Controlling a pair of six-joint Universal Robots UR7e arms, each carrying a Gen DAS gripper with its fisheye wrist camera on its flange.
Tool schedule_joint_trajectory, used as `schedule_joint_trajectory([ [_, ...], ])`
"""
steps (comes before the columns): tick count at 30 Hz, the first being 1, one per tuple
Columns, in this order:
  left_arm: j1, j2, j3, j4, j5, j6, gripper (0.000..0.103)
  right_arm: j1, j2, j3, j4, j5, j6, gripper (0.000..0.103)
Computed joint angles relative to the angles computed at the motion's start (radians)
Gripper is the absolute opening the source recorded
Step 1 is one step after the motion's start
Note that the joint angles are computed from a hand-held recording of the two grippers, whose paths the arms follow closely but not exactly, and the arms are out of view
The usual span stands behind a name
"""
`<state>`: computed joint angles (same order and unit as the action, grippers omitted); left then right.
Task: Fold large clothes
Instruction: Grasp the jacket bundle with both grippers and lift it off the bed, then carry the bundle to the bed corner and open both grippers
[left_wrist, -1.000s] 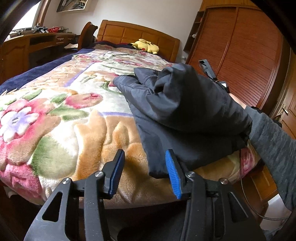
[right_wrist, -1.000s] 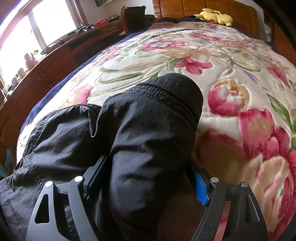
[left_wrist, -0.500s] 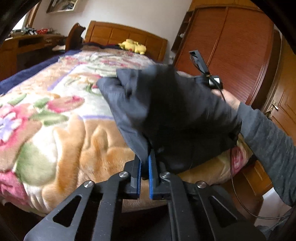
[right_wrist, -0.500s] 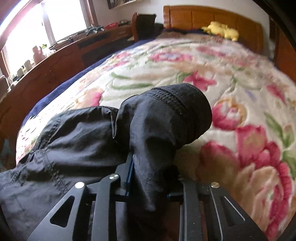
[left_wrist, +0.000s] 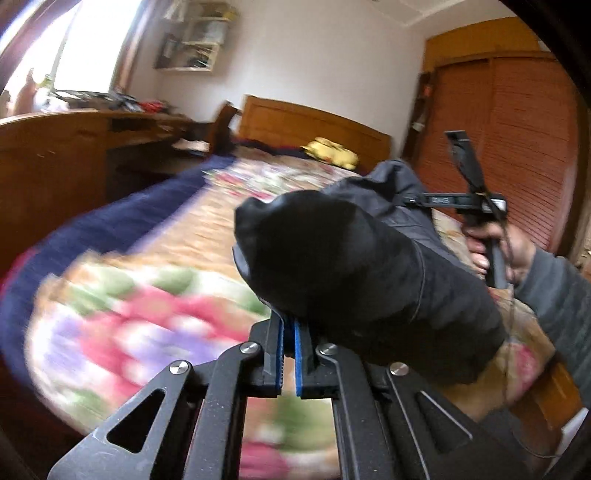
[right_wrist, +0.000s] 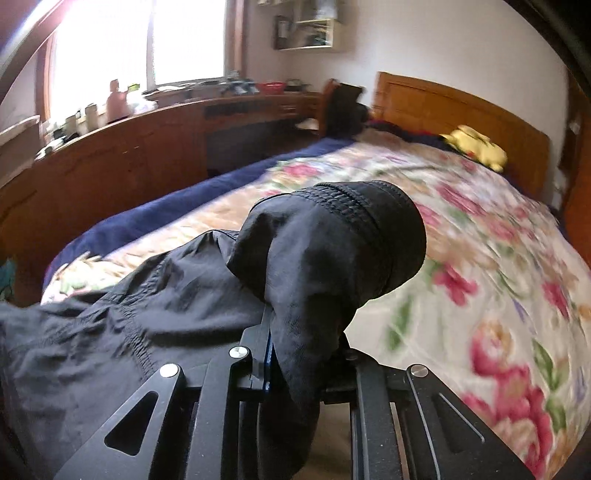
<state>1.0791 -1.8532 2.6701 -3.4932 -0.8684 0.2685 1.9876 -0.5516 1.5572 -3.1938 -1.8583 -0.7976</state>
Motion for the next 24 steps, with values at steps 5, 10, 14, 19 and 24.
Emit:
schedule_joint_trajectory([
  [5,0.175,-0.031,-0.1,-0.039,-0.025,0.142,0.004,0.088,0.16,-0.174,0.058,-0.004,-0.01,0.015],
  [10,0.357,-0.031,-0.206,-0.061,-0.077,0.212,0.004,0.165,0.336,-0.387,0.143,0.005,-0.018,0.014],
  [14,0.442,-0.045,-0.244,-0.075,-0.086,0.23,0.004,0.206,0.456,-0.551,0.209,0.032,-0.008,0.013],
  [19,0.493,-0.011,-0.247,-0.107,-0.072,0.257,0.004,0.216,0.594,-0.759,0.298,-0.01,-0.001,0.015],
  [24,0.459,-0.001,-0.234,-0.121,0.0,0.23,0.006,0.208,0.68,-0.916,0.407,-0.084,0.05,0.027],
])
